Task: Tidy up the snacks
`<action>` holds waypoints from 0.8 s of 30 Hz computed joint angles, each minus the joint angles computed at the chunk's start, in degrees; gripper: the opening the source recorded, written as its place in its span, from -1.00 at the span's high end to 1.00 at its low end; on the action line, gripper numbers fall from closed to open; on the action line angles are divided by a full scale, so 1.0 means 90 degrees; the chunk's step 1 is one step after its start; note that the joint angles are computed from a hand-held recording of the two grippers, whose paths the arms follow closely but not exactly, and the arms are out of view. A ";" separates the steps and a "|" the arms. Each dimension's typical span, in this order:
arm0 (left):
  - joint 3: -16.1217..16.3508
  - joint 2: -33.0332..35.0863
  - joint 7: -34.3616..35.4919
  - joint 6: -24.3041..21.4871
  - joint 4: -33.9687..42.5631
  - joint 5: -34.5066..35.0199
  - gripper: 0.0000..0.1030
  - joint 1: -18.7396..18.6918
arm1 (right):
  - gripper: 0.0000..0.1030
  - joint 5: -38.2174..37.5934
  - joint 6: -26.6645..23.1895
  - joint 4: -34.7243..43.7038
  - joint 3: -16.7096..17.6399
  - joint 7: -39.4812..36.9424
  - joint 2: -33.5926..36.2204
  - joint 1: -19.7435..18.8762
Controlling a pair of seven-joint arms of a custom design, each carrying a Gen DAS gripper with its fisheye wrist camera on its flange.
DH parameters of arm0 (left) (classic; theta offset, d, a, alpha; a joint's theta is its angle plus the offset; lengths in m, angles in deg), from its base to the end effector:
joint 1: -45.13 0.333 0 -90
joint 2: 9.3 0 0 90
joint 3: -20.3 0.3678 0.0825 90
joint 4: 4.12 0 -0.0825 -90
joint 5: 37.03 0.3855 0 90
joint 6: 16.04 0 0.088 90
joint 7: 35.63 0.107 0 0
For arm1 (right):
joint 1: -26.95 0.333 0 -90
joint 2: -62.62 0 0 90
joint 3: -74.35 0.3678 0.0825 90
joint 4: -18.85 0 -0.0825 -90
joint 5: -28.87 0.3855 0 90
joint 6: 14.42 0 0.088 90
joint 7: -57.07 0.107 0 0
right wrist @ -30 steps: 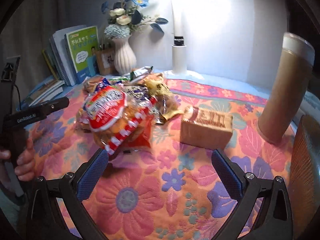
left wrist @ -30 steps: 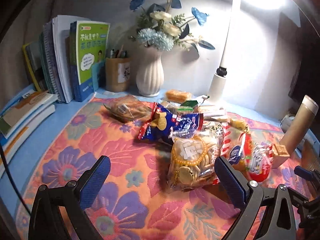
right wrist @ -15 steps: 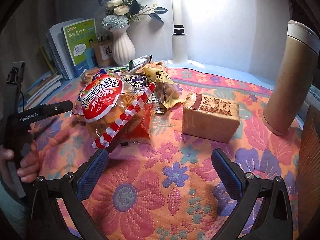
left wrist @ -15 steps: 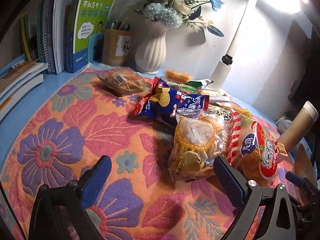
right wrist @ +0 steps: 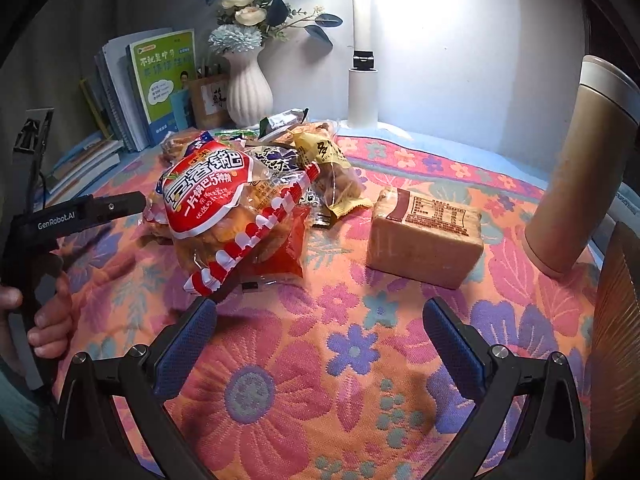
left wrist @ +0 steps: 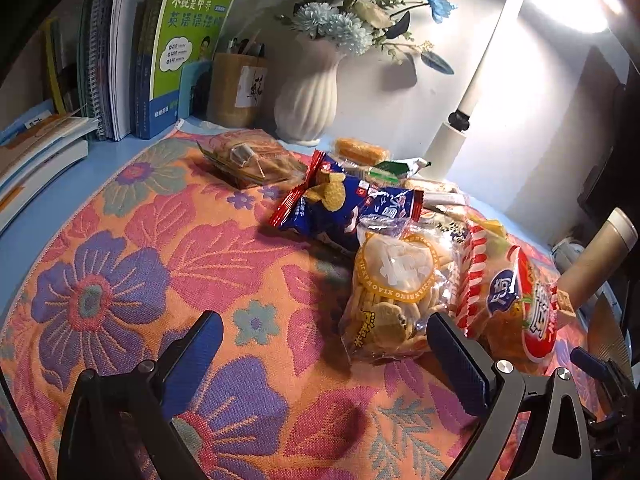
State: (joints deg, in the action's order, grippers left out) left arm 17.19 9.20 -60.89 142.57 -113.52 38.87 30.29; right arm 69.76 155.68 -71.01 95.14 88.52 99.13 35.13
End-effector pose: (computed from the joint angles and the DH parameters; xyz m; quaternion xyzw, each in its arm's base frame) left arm 0.6163 -0.2400 0.4122 -0.7938 0.4401 -0.3310 0.2580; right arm 0.7227 0.2726 0.4008 -0.8196 0.3765 -0.1577 0.4021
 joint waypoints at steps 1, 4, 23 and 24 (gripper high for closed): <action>0.0018 -0.0015 -0.0092 -0.0082 -0.0002 0.0072 -0.96 -0.0042 | -1.00 0.0038 0.0031 -0.0016 0.0067 -0.0061 -0.0002 -0.0049; -0.0030 -0.0030 -0.0011 -0.0349 0.0025 0.0059 -0.96 -0.0088 | -1.00 0.0336 0.0199 -0.0094 0.0519 -0.0525 0.0003 -0.0377; 0.0232 0.0043 0.0058 0.0832 -0.0108 -0.0291 -0.96 0.0042 | -1.00 0.0173 0.1255 -0.0642 0.1454 -0.1344 -0.0031 -0.0890; 0.0303 0.0049 -0.0208 0.1050 -0.0098 -0.0024 -0.96 0.0031 | -1.00 0.0073 0.1270 -0.0676 0.1479 -0.1316 -0.0036 -0.0905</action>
State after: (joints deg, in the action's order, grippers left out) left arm 19.92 9.64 -62.76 152.03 -114.41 38.65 30.56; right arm 70.41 167.11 -77.10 108.45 76.68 98.81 26.98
